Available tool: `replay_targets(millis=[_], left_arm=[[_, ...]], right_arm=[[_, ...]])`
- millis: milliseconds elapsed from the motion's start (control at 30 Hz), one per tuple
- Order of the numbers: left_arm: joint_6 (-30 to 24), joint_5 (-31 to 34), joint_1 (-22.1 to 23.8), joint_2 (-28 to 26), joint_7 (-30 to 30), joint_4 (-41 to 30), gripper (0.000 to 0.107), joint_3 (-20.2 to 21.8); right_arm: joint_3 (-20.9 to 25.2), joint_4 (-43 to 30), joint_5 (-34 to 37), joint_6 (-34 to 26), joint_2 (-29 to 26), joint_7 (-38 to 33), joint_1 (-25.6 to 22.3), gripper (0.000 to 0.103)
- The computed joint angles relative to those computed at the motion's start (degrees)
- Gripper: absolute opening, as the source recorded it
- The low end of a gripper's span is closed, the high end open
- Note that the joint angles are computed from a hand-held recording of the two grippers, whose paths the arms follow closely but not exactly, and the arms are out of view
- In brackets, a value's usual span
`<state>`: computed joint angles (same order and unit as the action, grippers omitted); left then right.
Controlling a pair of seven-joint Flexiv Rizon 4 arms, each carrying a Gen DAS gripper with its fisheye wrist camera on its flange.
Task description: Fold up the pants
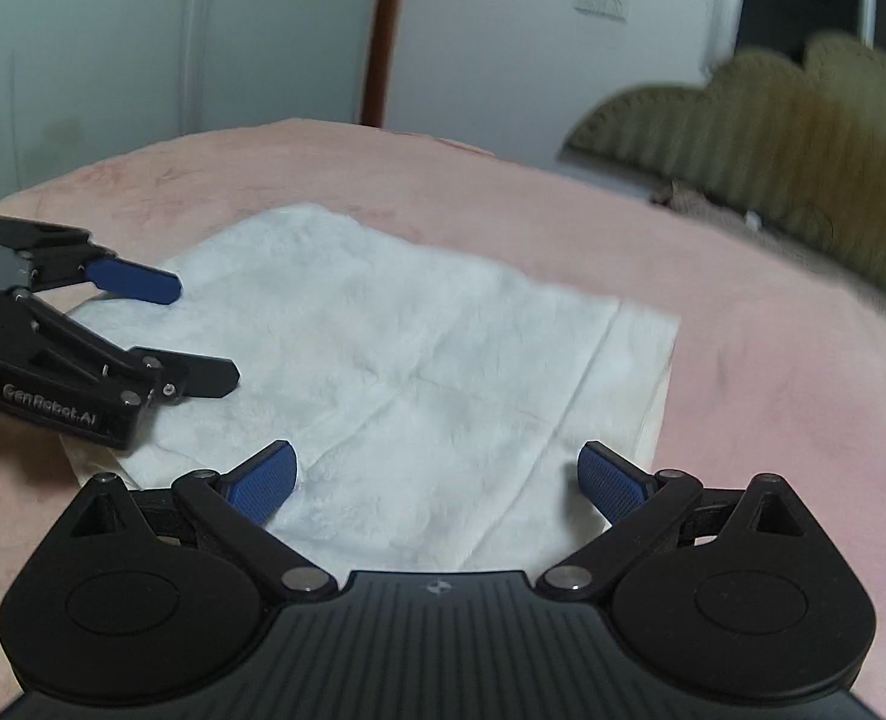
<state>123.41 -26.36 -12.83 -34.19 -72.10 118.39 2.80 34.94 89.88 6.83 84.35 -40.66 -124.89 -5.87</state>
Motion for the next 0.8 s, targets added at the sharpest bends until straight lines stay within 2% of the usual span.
replay_targets(millis=[33, 100, 267, 333, 367, 400, 500, 733, 800], left_arm=[[-0.27, -0.56, -0.08, 0.17, -0.42, 0.01, 0.087, -0.08], [-0.54, -0.84, 0.01, 0.43, -1.32, 0.10, 0.090, -0.33], [-0.20, -6.51, -4.68, -0.19, 1.44, -0.49, 0.093, 2.52], [0.07, -8.36, -5.58, -0.43, 2.26, -0.61, 0.094, 2.76], [0.08, -8.72, -5.65, -0.47, 2.72, -0.63, 0.095, 2.69], [0.45, -9.00, -5.74, -0.63, 3.08, -0.65, 0.095, 2.67], [1.14, -9.76, -5.69, -0.80, 3.78, -0.65, 0.096, 2.21], [1.66, -10.19, -5.04, -0.36, 4.72, -0.26, 0.097, 1.30], [2.52, -9.20, -3.68, 0.50, 3.11, 0.51, 0.097, 0.53]], right_arm=[[0.03, -0.27, 0.87, -0.45, 0.24, 1.28, -0.25, 0.101], [-1.72, 1.02, 1.85, 2.30, 1.62, 3.30, 0.93, 0.101], [4.44, 1.83, 1.21, 2.51, 1.17, 2.15, -3.25, 0.101], [1.52, 2.53, 0.08, 2.56, 1.72, 3.30, -0.94, 0.101], [-0.77, 3.05, -1.75, 3.00, 1.70, 5.55, 0.75, 0.101], [-1.19, 3.00, -0.85, 3.44, 1.50, 4.78, 1.26, 0.102], [0.76, 3.05, -1.58, 4.04, 0.58, 5.41, -0.30, 0.103], [1.51, 3.86, -4.46, 5.21, 0.08, 7.51, -1.19, 0.103], [1.96, 4.03, -5.13, 5.47, 0.18, 8.16, -1.67, 0.103]])
